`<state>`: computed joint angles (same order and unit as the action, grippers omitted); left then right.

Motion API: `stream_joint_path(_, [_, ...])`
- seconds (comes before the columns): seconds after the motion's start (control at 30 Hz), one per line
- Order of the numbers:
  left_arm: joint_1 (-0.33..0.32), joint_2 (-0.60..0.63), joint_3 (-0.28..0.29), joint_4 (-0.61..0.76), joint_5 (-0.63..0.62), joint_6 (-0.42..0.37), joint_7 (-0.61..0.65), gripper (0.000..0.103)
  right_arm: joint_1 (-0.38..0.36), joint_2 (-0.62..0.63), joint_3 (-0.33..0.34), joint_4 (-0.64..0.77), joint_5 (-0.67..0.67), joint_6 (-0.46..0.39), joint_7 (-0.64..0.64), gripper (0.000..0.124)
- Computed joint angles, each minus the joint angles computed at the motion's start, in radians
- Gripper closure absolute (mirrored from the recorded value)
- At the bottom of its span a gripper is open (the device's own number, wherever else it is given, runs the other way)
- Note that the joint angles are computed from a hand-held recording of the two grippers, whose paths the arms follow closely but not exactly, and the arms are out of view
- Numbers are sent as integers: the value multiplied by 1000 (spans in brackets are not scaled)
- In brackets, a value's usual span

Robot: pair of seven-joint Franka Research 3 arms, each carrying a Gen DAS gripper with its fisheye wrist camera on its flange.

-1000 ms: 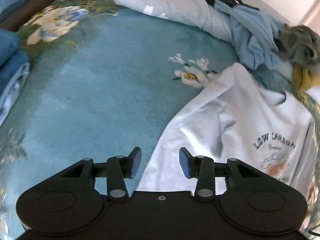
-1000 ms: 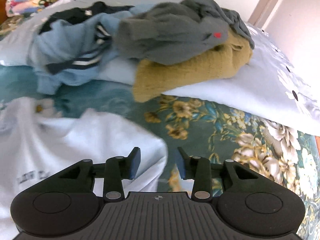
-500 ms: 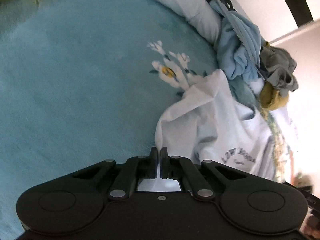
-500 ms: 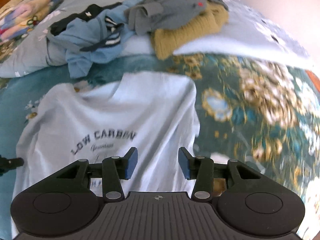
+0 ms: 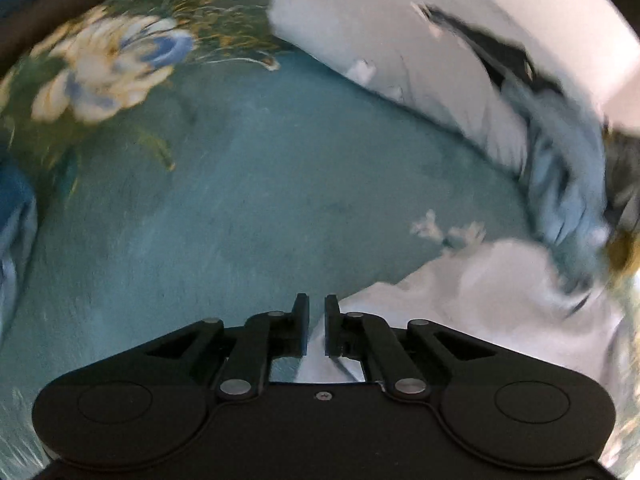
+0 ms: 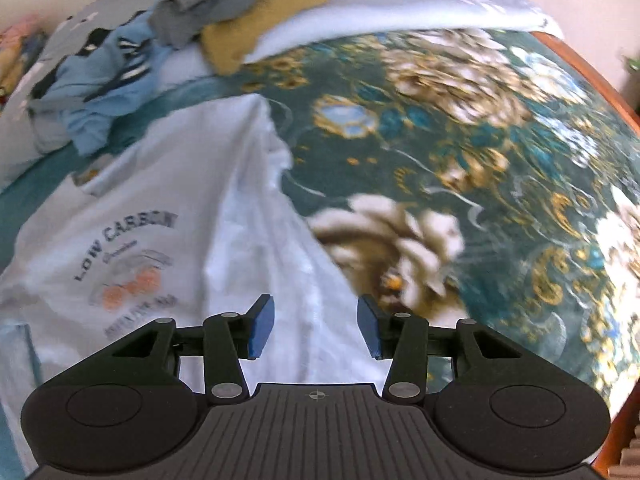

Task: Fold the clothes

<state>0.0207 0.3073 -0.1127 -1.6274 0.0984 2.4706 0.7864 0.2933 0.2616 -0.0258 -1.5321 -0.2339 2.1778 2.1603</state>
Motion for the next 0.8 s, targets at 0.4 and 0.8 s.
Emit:
stream_joint_path(0.4, [-95,-122,-101,-100,-88,-71,293,85,-20,-133,62,-218,193,-2,-226,79])
stream_joint_path(0.8, [-159,-66,-117,-27,-228,-170,381,75,-68,-141,64,-276,493,79,-264,120])
